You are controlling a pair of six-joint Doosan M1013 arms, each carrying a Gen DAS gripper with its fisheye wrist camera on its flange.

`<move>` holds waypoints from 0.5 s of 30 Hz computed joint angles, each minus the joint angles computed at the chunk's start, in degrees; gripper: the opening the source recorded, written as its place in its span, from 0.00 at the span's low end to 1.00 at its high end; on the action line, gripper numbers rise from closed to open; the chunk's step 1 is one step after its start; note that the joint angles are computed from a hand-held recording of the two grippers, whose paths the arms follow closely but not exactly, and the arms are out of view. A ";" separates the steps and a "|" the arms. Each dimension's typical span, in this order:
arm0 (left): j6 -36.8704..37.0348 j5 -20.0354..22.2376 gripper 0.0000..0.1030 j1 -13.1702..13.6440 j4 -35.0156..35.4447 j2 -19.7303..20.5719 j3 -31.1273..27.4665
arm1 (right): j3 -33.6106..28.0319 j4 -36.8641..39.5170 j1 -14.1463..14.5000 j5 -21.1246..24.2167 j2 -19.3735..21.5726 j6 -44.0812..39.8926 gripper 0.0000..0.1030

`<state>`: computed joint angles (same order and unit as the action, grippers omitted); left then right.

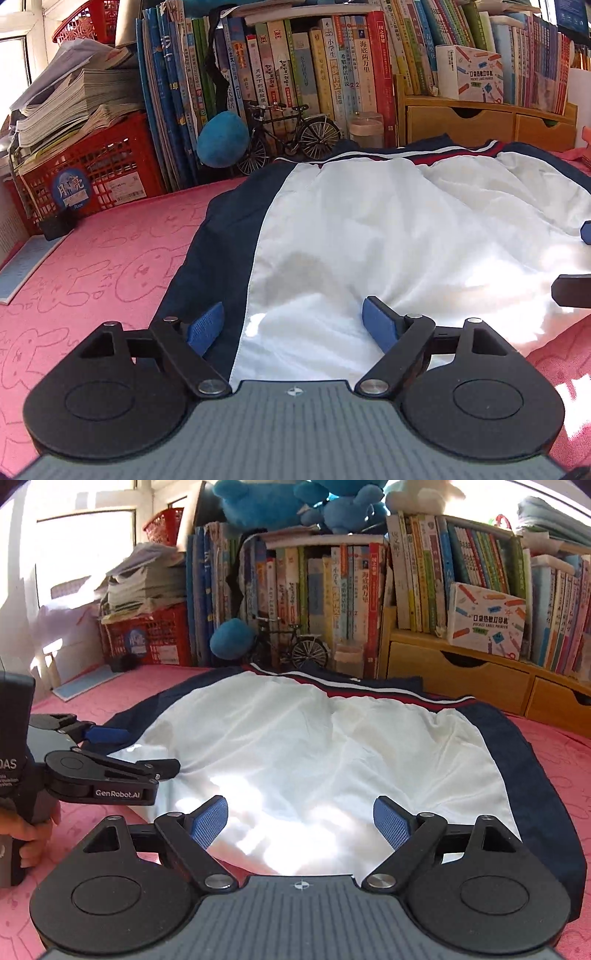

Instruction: Fold clothes

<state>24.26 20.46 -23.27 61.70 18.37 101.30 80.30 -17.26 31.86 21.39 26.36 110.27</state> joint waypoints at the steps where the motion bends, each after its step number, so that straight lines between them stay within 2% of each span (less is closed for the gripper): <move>1: 0.00 -0.22 0.84 0.16 -0.72 -0.03 0.06 | 0.21 -1.15 -0.41 1.09 0.09 2.81 0.84; 3: -1.21 0.37 0.84 -0.05 0.48 -0.01 0.12 | 1.26 -3.23 -1.74 2.64 -0.20 10.38 0.82; 4: -1.50 0.58 0.84 -0.13 0.91 0.01 0.10 | 2.06 -6.78 -2.28 3.12 -0.57 15.04 0.81; 5: -1.66 0.69 0.84 -0.18 1.11 0.01 0.11 | 3.02 -11.02 -2.72 3.37 -1.07 19.03 0.73; 6: -1.75 0.71 0.85 -0.19 1.17 0.01 0.12 | 3.94 -15.16 -3.17 3.72 -1.53 22.93 0.59; 9: -1.52 0.31 0.85 -0.01 0.48 -0.02 0.16 | 6.05 -25.19 -4.15 6.51 -2.70 31.13 0.58; 10: -1.45 0.25 0.85 0.01 0.36 -0.03 0.17 | 6.28 -27.76 -4.20 8.73 -2.84 33.07 0.62; 11: -1.42 0.19 0.85 0.03 0.27 -0.04 0.17 | 6.52 -29.45 -4.45 11.06 -2.95 35.59 0.84; 12: -1.45 0.14 0.85 0.05 0.25 -0.04 0.16 | 6.91 -30.40 -4.97 12.96 -3.14 38.33 0.89; 13: -1.45 0.14 0.85 0.05 0.25 -0.04 0.16 | 7.75 -28.77 -5.94 12.61 -3.74 39.48 0.89; 15: -1.69 0.23 0.85 -0.01 0.56 -0.03 0.15 | 9.40 -21.99 -7.91 9.13 -5.31 39.98 0.88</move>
